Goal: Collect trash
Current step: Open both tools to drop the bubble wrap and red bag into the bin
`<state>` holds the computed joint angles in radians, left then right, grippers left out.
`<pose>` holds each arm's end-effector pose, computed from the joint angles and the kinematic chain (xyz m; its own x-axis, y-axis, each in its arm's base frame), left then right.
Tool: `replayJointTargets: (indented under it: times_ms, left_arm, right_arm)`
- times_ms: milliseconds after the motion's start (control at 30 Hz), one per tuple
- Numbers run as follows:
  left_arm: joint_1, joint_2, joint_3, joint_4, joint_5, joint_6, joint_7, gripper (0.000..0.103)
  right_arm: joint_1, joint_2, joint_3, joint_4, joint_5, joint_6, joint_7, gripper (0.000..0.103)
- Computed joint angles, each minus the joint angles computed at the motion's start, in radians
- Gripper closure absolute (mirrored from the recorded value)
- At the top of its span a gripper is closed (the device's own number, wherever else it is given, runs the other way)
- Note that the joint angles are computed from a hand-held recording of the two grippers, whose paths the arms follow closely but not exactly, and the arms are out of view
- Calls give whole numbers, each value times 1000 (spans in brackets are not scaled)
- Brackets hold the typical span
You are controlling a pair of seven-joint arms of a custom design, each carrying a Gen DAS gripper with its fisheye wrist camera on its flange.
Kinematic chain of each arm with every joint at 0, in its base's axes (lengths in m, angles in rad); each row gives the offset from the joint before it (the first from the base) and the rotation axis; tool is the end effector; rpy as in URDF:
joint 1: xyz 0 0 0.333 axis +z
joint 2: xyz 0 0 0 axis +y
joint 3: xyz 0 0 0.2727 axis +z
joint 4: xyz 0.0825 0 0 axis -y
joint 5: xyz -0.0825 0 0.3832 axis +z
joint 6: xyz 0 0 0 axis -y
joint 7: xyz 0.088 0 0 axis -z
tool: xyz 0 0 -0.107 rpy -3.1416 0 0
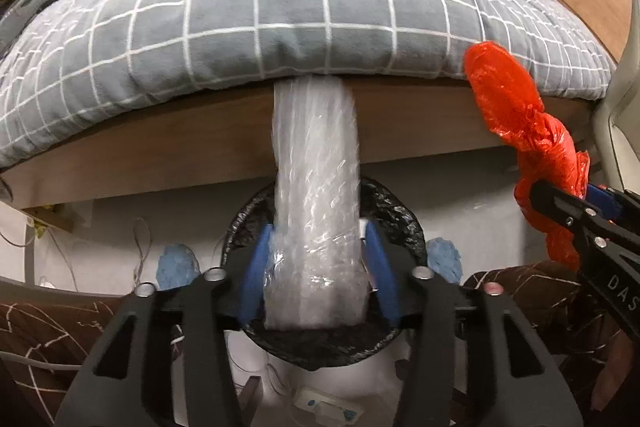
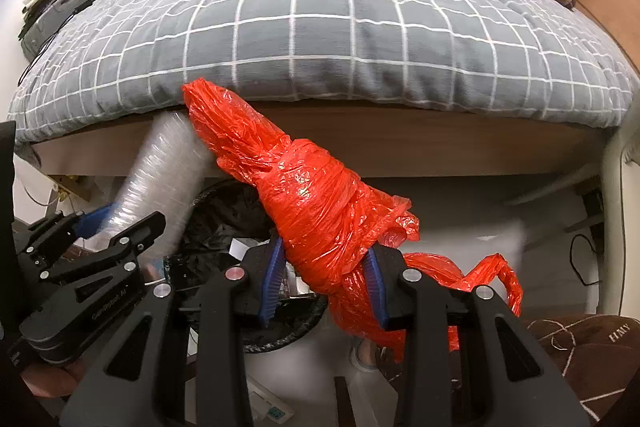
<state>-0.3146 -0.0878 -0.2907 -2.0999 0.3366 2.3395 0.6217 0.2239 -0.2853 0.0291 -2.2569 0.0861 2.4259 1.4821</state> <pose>0.4609 -0.3154 0.4486 0.1358 -0.9900 0.0378 -0.8955 -0.1390 -0.4229 0.4969 0.1295 0.4868 0.2934 -0.9555 -0.0321 -0.8619 -0.2499 -0.4412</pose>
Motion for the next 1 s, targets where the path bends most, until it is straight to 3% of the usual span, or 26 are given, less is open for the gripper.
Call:
replayJointTargets:
  times_ms: [400,633,1000]
  left_arm:
    - [60,-164,4,-128,43,-7,-63,11]
    - [105,-290,10,-246,19,-7,-65,6]
    - [139,-341,4,-291,-13,-20,-51,6]
  right_arm:
    - [61,49,36,47,30,19,-8,68]
    - [98,105,58,89,38,-5,-4,68]
    - [135,151,79,125,28,-14,7,61]
